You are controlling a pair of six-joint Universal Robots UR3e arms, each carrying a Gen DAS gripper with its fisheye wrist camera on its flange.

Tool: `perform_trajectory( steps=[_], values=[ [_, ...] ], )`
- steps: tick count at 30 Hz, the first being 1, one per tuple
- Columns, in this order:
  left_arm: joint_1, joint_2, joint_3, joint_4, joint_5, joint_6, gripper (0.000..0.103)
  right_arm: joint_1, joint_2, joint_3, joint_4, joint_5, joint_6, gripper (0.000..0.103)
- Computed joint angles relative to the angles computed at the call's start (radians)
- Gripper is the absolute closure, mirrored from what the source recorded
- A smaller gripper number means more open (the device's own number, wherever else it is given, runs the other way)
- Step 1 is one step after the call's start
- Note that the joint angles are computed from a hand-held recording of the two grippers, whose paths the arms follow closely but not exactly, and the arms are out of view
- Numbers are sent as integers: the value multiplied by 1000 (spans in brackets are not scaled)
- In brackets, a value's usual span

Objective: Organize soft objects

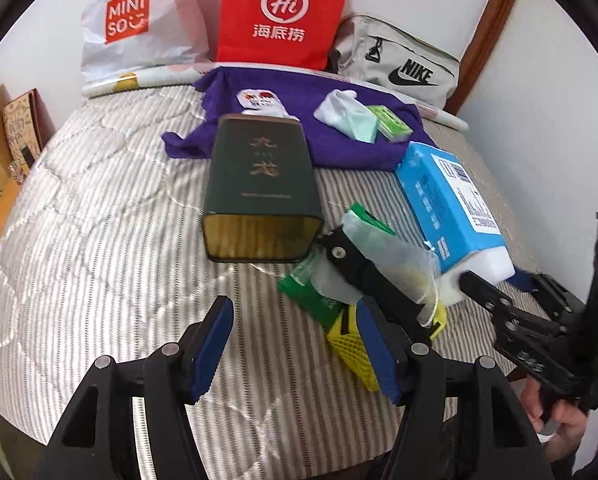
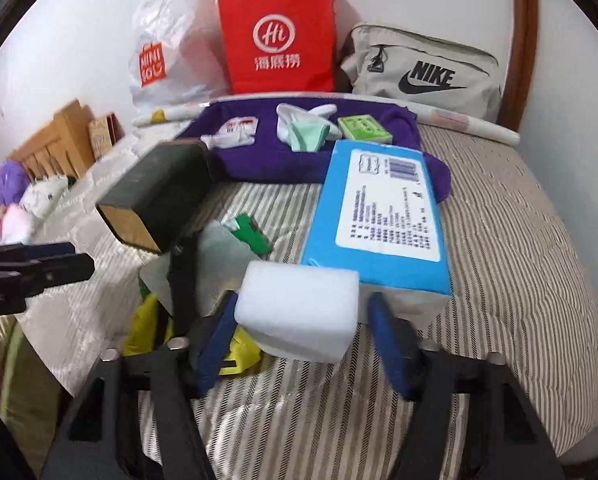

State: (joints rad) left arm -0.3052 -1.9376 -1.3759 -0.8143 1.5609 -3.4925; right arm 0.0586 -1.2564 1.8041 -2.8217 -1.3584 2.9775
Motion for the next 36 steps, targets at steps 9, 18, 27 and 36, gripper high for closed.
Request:
perform_trajectory(
  steps=[9,18,27,36],
  values=[
    [-72,-207,249,-51,0,9,41,-115,-157,156,-12,139,-96,52],
    [-107,-401,520,-219,33,-38,47,-240,-250,258,1,212,-154,52],
    [-106,-361,479,-186,50,-6,76,-286,-246,282,-3,262,-164,52],
    [-86,-331,411,-118,3,-14,79,-294,-251,284,11,277,-171,52]
  ],
)
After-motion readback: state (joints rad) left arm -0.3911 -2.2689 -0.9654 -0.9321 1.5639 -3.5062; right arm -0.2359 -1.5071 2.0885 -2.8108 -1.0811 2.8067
